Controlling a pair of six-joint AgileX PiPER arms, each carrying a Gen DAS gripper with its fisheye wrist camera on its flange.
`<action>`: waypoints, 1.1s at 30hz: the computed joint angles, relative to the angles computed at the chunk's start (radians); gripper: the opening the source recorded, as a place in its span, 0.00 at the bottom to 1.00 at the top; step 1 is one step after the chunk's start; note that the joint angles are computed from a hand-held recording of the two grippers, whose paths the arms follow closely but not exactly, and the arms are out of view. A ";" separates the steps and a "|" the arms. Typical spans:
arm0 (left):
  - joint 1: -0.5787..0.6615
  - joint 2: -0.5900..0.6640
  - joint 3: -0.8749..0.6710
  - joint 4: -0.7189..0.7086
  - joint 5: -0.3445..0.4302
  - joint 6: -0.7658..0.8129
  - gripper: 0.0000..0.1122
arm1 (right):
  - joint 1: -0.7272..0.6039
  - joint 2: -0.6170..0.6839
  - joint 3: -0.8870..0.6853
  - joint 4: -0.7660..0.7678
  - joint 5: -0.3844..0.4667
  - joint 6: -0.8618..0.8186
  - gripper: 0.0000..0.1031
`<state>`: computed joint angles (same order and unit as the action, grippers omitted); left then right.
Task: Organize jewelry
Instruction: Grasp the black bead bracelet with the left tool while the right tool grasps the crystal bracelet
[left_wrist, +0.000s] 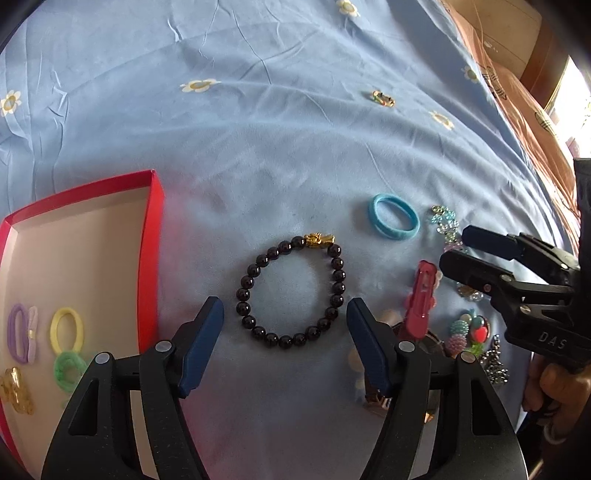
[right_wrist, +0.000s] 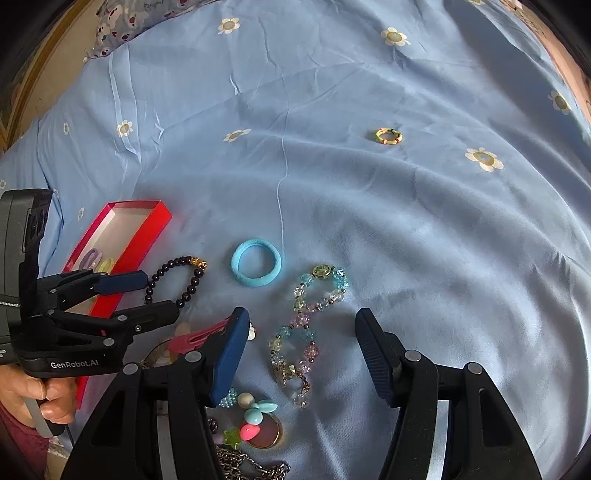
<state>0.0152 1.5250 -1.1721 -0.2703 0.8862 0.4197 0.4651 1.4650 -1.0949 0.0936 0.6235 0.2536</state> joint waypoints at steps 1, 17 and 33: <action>-0.006 0.000 0.004 0.011 -0.006 -0.005 0.60 | 0.003 0.005 -0.004 -0.009 0.002 0.003 0.59; 0.073 -0.094 0.035 -0.162 0.029 0.168 0.06 | 0.029 -0.037 0.024 -0.055 -0.029 0.046 0.07; 0.260 -0.266 0.052 -0.320 0.166 0.283 0.05 | 0.154 -0.127 -0.059 -0.121 0.015 0.142 0.07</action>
<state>0.2749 1.2586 -1.1202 -0.5906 1.0522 0.7023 0.6189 1.3377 -1.1538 -0.0278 0.6383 0.3956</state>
